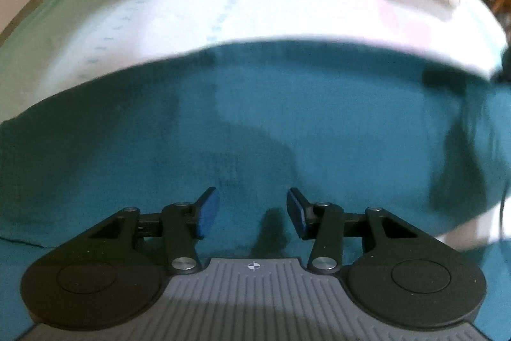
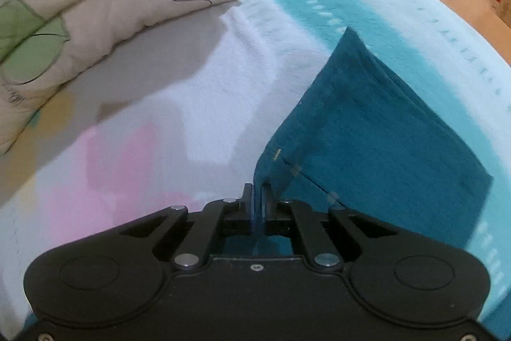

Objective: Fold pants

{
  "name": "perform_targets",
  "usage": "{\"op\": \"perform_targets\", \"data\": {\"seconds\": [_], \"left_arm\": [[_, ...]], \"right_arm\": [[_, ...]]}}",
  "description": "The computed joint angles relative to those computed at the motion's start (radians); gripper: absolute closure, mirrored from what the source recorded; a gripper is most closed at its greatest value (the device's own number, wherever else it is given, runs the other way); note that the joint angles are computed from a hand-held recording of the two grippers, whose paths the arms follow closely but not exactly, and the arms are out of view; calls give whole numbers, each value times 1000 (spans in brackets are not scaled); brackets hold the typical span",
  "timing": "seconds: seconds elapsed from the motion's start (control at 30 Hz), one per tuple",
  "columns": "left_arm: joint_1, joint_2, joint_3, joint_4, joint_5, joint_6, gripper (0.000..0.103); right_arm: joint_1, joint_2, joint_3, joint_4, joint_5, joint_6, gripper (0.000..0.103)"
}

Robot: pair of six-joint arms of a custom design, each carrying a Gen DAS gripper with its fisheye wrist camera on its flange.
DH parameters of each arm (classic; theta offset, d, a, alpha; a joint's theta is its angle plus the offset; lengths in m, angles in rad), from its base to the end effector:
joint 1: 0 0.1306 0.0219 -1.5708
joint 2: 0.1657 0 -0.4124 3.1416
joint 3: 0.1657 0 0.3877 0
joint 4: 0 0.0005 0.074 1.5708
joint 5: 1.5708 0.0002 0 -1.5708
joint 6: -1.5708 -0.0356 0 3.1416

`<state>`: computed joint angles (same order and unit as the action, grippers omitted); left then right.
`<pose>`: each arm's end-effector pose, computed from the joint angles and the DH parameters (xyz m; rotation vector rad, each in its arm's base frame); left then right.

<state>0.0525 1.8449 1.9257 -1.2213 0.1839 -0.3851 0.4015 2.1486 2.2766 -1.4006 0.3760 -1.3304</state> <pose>0.6287 0.0260 0.4359 0.4970 2.6347 -0.1142 0.6651 0.2676 0.3812 1.2620 2.3488 -0.0236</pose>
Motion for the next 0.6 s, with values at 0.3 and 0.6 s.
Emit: {"op": "perform_targets", "data": {"seconds": [0.3,0.6], "left_arm": [[-2,185,367,-181,100,140,57],[-21,346,613,-282,139,232,57]], "right_arm": [[37,-89,-134,67,-15,26,94],[34,-113,-178,111,-16,57,94]]}}
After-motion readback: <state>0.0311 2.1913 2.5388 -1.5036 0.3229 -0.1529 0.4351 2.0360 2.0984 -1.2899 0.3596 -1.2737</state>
